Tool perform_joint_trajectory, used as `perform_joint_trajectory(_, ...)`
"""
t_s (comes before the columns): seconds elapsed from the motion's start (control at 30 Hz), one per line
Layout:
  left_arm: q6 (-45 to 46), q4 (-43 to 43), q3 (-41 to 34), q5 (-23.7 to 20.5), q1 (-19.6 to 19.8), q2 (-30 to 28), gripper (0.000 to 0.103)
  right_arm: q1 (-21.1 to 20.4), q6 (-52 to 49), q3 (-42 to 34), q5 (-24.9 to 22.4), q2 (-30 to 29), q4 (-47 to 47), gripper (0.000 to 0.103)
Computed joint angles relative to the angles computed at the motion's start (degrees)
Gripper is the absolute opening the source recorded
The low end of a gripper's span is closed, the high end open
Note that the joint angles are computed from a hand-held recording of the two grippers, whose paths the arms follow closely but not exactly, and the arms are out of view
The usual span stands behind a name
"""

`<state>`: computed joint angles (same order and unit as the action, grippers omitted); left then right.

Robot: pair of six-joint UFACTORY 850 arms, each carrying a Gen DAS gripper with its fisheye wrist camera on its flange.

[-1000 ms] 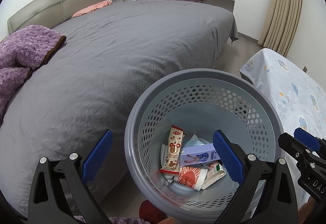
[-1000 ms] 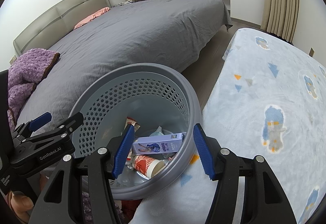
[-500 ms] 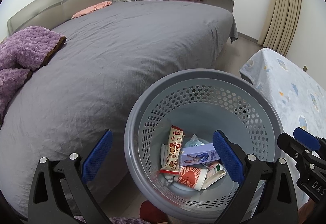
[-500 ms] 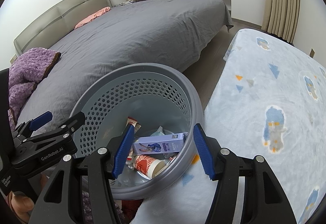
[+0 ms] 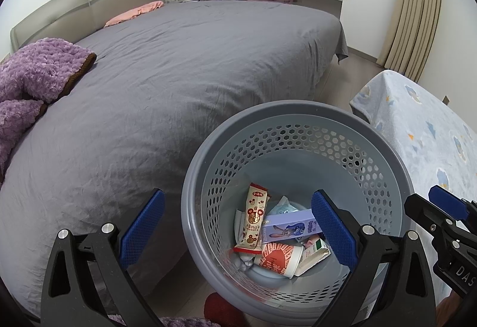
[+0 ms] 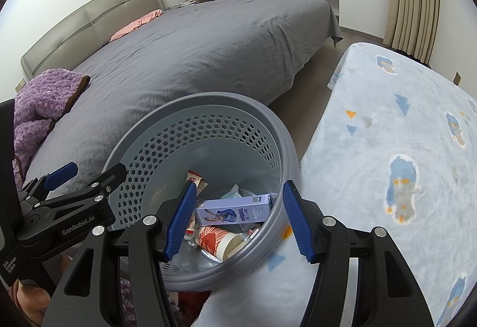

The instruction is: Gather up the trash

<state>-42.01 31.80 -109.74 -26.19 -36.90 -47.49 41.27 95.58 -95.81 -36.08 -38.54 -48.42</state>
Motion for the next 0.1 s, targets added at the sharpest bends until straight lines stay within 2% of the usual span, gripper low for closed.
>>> perform_joint_trajectory(0.1, 0.0, -0.05, -0.15, -0.09, -0.02, -0.11, 0.096, 0.0, 0.0, 0.0, 0.0, 0.0, 0.0, 0.058)
